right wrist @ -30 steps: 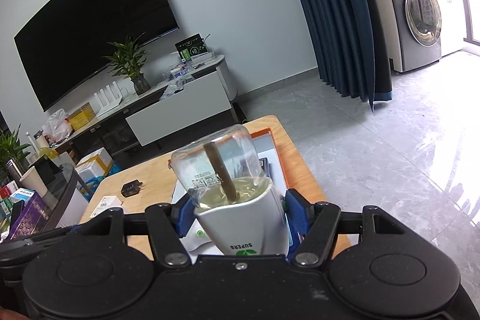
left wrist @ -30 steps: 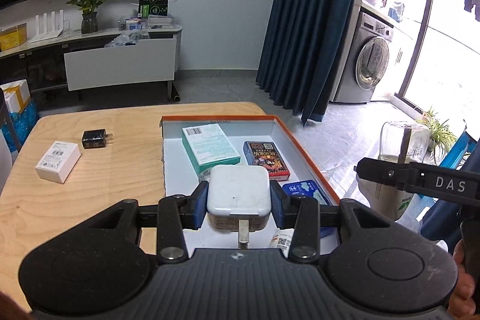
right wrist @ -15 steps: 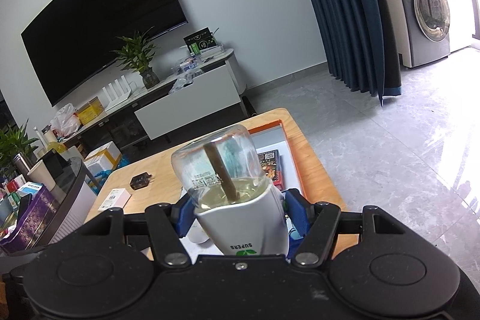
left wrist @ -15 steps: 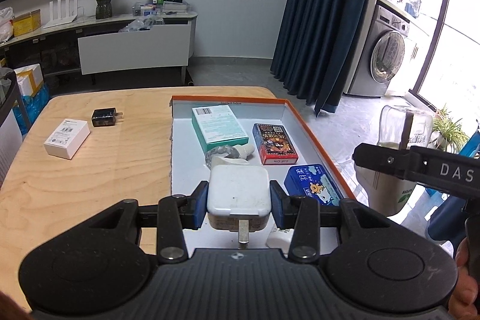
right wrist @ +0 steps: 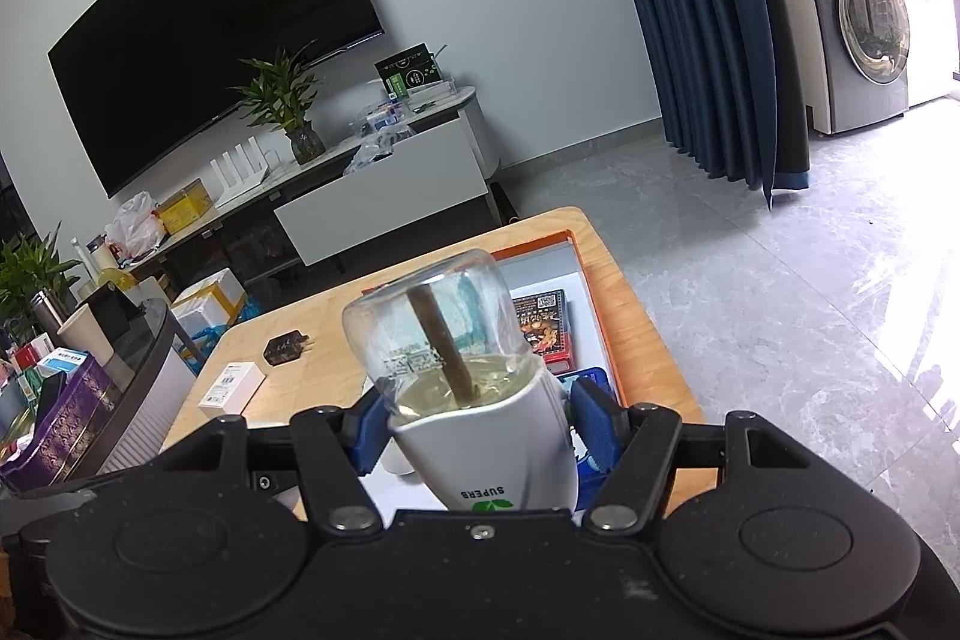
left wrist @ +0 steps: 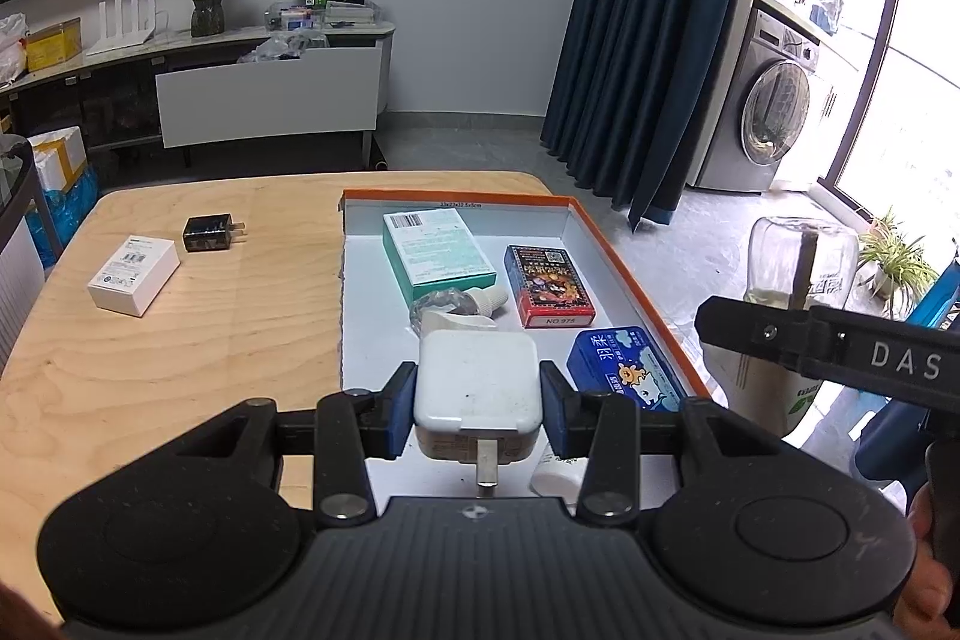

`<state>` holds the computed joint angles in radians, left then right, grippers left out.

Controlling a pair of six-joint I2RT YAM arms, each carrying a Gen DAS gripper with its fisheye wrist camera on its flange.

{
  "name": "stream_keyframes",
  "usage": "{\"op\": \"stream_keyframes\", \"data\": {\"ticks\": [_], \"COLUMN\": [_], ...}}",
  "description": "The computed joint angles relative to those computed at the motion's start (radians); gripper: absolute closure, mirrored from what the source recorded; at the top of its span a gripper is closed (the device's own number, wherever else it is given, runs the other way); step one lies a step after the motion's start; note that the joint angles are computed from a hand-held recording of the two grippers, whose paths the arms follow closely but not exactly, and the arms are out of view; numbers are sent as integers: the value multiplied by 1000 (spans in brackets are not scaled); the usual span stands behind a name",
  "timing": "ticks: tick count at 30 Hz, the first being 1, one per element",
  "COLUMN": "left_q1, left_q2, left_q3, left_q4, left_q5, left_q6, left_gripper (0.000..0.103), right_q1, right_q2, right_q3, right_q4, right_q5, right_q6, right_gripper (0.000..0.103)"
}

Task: Organize rigid objects
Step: 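Hold the cube charger and diffuser above the white box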

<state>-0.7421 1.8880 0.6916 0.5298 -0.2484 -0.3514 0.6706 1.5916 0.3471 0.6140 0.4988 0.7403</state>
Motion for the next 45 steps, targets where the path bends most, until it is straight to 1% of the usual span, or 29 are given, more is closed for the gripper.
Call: {"op": "stream_keyframes", "data": {"ticks": [45], "left_q1": [-12], "left_q2": [59], "left_q3": [38], "left_q4": [-35], "left_q5": [13], "left_q6": [-39], "left_gripper": [60], "right_q1": [-32], "right_q2": [102], "right_q3": [45], "right_q4": [-45], "right_q5": [-79], "right_q6": [22], "right_gripper": [27]}}
